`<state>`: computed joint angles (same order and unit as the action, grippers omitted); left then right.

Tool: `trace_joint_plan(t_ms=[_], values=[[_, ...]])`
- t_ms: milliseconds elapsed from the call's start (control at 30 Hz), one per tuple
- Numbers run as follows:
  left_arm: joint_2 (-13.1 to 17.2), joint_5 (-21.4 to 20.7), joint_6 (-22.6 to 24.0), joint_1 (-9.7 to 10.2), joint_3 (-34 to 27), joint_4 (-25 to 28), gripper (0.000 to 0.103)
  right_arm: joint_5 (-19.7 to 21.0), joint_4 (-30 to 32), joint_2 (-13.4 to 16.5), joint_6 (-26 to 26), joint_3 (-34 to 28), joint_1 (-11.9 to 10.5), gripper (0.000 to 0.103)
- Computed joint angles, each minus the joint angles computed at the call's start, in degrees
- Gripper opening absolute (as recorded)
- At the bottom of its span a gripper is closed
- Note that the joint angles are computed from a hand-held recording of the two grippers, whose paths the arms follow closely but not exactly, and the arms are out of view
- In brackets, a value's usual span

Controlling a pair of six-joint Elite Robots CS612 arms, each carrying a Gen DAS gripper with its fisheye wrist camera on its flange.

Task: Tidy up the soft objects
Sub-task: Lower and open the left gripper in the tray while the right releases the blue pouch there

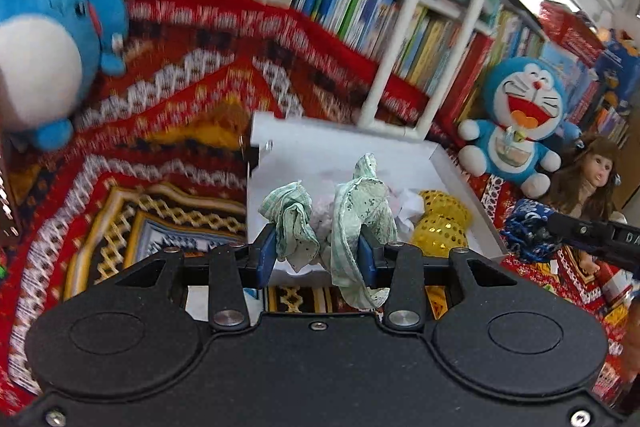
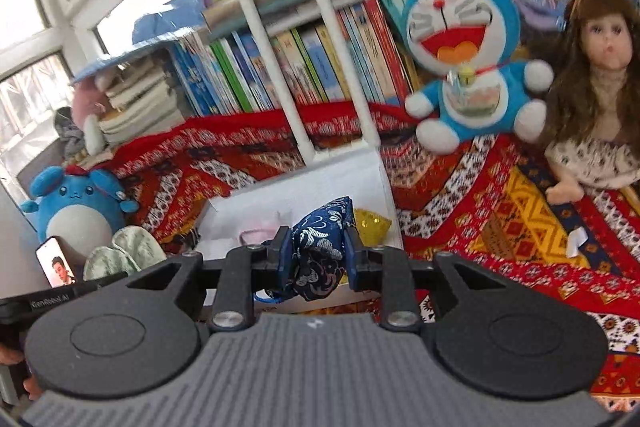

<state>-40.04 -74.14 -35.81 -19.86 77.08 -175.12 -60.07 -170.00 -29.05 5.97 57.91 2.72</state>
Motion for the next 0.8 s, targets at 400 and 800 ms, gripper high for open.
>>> trace_joint_plan(t_ms=[400, 800], values=[[4.24, -2.27, 0.75, 0.91, -6.71, 8.02, 0.039, -3.33, 10.75, 5.33, 1.83, -9.49, 1.58, 0.031], [7.00, -1.80, 0.32, 1.55, -10.62, 10.29, 0.040, -3.96, 14.24, 7.95, 1.78, -14.02, 2.23, 0.031]])
